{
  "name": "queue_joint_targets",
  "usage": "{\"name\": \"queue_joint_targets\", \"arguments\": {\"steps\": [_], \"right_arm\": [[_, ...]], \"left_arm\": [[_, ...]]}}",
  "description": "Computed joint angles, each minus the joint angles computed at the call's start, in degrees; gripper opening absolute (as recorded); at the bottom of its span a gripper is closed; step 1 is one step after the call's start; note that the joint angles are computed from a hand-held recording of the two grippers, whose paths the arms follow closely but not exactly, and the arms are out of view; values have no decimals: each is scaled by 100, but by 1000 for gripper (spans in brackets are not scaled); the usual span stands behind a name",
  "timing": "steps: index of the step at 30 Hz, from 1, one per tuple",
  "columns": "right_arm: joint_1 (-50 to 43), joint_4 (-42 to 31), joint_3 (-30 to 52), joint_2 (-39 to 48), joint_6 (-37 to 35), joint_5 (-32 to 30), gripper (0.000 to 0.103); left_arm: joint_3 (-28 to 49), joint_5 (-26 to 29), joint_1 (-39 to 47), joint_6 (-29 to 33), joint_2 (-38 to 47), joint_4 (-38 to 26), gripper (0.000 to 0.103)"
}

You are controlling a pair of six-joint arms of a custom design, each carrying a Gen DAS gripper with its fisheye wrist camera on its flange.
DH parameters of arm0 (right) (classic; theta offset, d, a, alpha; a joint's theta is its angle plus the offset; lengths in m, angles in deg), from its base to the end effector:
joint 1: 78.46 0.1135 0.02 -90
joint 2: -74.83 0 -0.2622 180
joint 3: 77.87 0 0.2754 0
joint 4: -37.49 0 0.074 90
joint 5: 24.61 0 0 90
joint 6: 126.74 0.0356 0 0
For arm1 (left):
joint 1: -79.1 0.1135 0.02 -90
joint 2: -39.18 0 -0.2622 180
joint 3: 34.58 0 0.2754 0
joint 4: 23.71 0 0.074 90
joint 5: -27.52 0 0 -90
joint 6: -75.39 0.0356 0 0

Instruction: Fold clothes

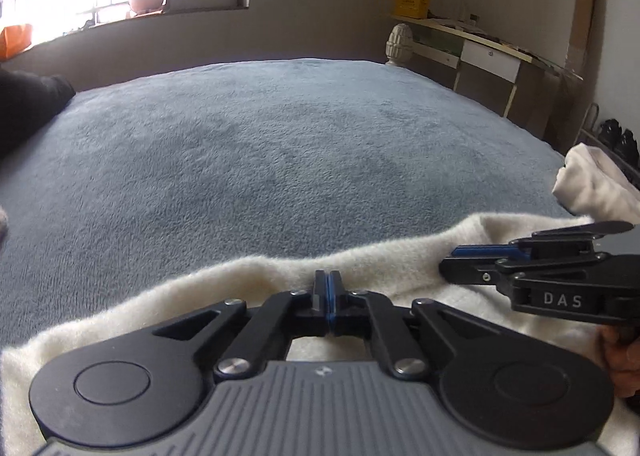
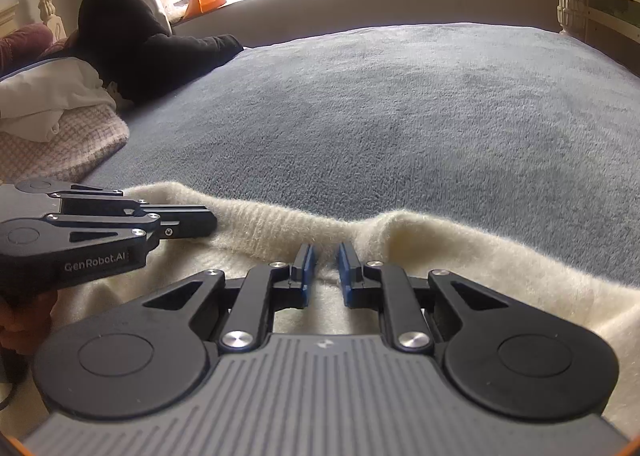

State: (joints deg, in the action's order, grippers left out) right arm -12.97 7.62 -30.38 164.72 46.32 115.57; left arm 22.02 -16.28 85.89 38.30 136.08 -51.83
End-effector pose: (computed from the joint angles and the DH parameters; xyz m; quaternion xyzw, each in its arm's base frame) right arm 0.1296 0.2183 0.0978 0.2012 0.8743 0.0208 0.4411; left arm 0.2988 0.0097 0.1039 0.4215 0.8026 -0.2486 0.3412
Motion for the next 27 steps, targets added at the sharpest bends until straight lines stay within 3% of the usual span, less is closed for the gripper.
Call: {"name": "queue_joint_targets", "arguments": {"steps": [5,11,16,19,25,27], "right_arm": [[-14,-33,6,-50,-24,-20,12],[115,-803,416,-461,44,265,13],[-272,-288,794,-106,-745,76,13],[-551,348,848,697,-639,-491,12],[-400,376,811,766,-506,-251,12],[-392,360,845,808,-506,-229,12]], "left_arm": [[322,163,164,-20,322,-345,3],[335,204,191,-13,383,-324,3],[387,252,212,-14,444,-374,3],[351,279,238,-19,392,-350,3],[198,849,464,94,96,-299,6],[166,666,341,-102,99,-58,6]]}}
